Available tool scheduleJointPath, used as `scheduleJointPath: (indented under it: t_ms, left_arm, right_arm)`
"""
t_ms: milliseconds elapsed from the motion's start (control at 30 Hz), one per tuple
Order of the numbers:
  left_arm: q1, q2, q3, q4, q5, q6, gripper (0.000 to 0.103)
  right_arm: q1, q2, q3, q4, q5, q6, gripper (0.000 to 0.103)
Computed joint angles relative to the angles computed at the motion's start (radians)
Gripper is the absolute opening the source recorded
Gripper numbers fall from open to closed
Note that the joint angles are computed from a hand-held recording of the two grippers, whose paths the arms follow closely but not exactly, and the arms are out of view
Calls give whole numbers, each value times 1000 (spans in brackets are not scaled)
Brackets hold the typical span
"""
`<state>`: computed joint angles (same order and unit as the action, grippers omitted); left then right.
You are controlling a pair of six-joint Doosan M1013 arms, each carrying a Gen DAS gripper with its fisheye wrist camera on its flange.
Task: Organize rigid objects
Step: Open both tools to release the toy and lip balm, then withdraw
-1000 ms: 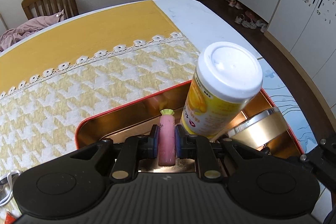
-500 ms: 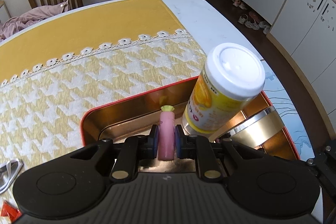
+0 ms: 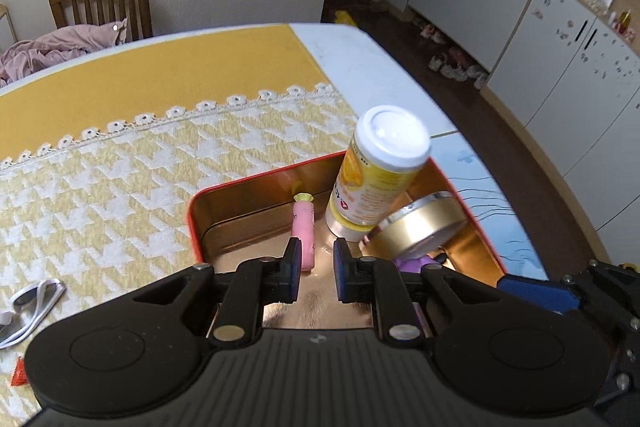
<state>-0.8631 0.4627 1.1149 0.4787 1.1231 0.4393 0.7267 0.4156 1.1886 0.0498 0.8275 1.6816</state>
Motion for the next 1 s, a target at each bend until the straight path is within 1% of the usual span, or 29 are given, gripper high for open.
scheduleJointPath:
  t_ms: [200,333,500,600,700,733,767,833,1000]
  left_arm:
    - [-25,-51,54,53,-16,-33,17]
    - [-37,-89,100,76,-27,-69,28]
    - [-54,-133,159,111,-15,-107,28]
    - [-65,-165,199,141,-15,-127,28]
    - [-80,-200,243,177,-9,-153,32]
    - [-84,-212,260,188,-10,-167,37]
    - [-88,-227,278,199,-12,-183,47]
    - [-98,-254,312,229,-9,-225,58]
    - [-111,-318,385,273,15,-301,59]
  right_arm:
    - [6,-24,20,5,-27,8,81]
    - [16,-36,28,-2,-39,5,83]
    - [33,-46,33,-9,-46,7,84]
    - [46,-55,41,-26,-62,20,87]
    - [58,-60,47,-29,-78,24,89]
    - [65,-62,49,-39,-82,35,89]
    - [71,-62,49,-50,-85,46,90]
    - [83,-63,49,-59,-90,64,92]
    - [116,-63,48,-75,-111,99,96]
